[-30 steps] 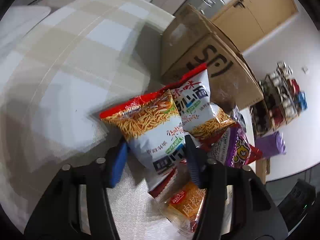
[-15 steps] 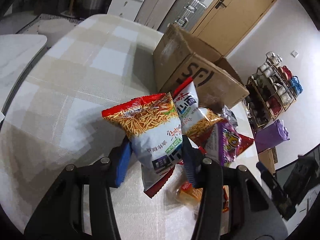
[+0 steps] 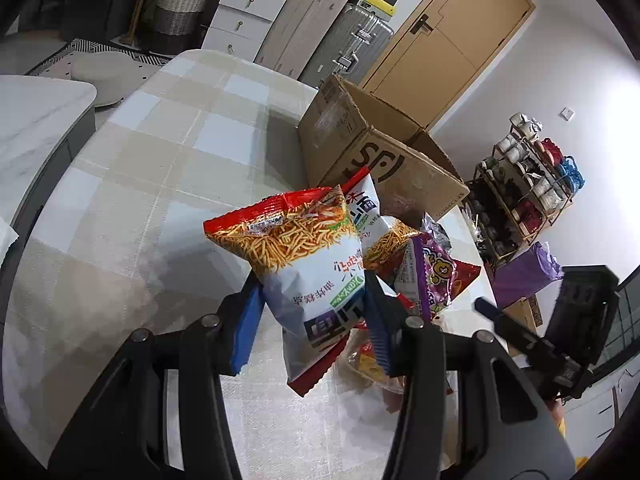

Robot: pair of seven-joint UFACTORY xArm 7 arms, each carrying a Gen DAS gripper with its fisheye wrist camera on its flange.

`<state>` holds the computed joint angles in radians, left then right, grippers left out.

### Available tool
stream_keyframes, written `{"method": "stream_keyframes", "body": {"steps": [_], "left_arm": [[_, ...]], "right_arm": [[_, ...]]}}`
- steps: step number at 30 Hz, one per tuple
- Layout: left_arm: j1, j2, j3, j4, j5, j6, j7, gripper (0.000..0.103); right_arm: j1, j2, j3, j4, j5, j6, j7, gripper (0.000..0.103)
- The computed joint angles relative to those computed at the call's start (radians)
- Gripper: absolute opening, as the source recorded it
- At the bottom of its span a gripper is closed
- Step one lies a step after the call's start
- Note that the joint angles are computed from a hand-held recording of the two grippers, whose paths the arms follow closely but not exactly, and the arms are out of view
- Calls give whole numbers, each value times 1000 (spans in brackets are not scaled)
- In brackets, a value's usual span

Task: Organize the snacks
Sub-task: 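Lift the noodle bag with the left tool while the right tool grasps the red Oreo pack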

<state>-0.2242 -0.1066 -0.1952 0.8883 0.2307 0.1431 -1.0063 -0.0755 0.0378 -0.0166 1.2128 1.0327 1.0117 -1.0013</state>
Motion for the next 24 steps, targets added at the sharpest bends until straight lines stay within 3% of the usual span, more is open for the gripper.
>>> {"method": "stream_keyframes", "body": {"steps": [2,10,19,22,23,24], "left_arm": [[-13,-13,13,-21,-37,-13,35,44],[-48,-35,33,-76,-181,-68,149,44],[-74,-35,37,-92,-280,-90,229,44],[-55,-51,15,-99,-260,-88,212,44],[-53,-57,13,-103,-258,-88,210,44],[-50,-64,10,-106,-254,-87,207,44]], "right_arm": [[3,19,5,13,-27,54,35,91],[29,6,28,-7,-113,33,76,86],[104,-121,34,-180,-262,-156,40,86],[145,-144,57,-239,-362,-290,70,72],[162,-158,67,-267,-398,-352,76,60],[178,-172,78,-296,-450,-408,91,55]]}}
